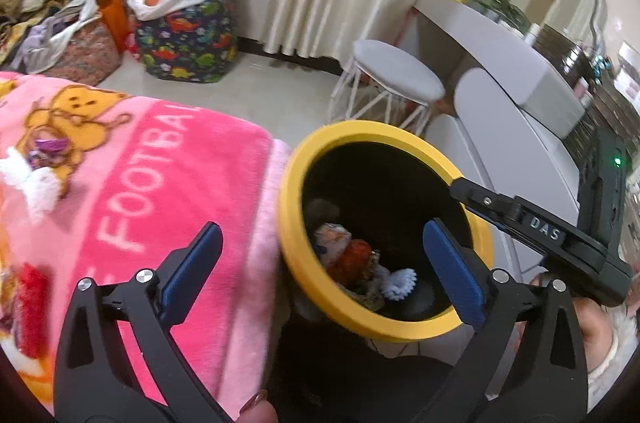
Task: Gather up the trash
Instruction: 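Carry the snack bag and chocolate bar over the yellow bin and open both grippers, then move both open grippers back over the blanket toward the white bag and wrappers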
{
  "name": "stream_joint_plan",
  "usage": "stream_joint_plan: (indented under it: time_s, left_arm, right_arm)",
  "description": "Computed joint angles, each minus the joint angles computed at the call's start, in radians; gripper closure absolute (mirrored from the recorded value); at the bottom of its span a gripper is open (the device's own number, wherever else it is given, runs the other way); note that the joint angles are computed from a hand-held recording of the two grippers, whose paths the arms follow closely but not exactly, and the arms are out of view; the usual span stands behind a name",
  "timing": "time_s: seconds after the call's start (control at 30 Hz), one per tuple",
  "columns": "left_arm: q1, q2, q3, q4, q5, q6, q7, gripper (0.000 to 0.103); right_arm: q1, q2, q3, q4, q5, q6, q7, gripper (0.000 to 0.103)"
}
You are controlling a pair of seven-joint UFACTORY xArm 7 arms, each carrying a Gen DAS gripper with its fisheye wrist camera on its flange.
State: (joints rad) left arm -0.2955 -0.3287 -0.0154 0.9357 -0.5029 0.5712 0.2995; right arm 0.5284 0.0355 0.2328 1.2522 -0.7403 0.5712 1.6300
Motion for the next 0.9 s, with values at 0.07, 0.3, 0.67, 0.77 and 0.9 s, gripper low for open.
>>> stream_joint_plan:
  time_s: [0.07,0.3,0.67,0.77,0.9]
  left_arm:
    - [0.012,-0.015,0.005,-0.010,0.007,-0.009,-0.009,0.011]
    - [0.045,-0.060,0.040,-0.038,0.018,-0.023,-0.032,0.011]
    - [0.090,-0.125,0.084,-0.071,0.051,-0.060,-0.061,0.011]
    - [0.107,-0.147,0.098,-0.087,0.067,-0.067,-0.071,0.011]
    - [0.133,-0.168,0.118,-0.099,0.090,-0.072,-0.081,0.011]
  right_arm:
    - [0.009,0.020,0.005,0.031,-0.001,0.008,-0.016,0.053]
    - [0.065,0.097,-0.011,0.148,0.005,0.033,-0.084,0.051]
    - [0.167,0.213,-0.057,0.334,0.024,0.071,-0.207,0.047]
    - [0.194,0.249,-0.070,0.391,0.034,0.079,-0.249,0.047]
    - [0.234,0.310,-0.088,0.482,0.056,0.084,-0.311,0.046]
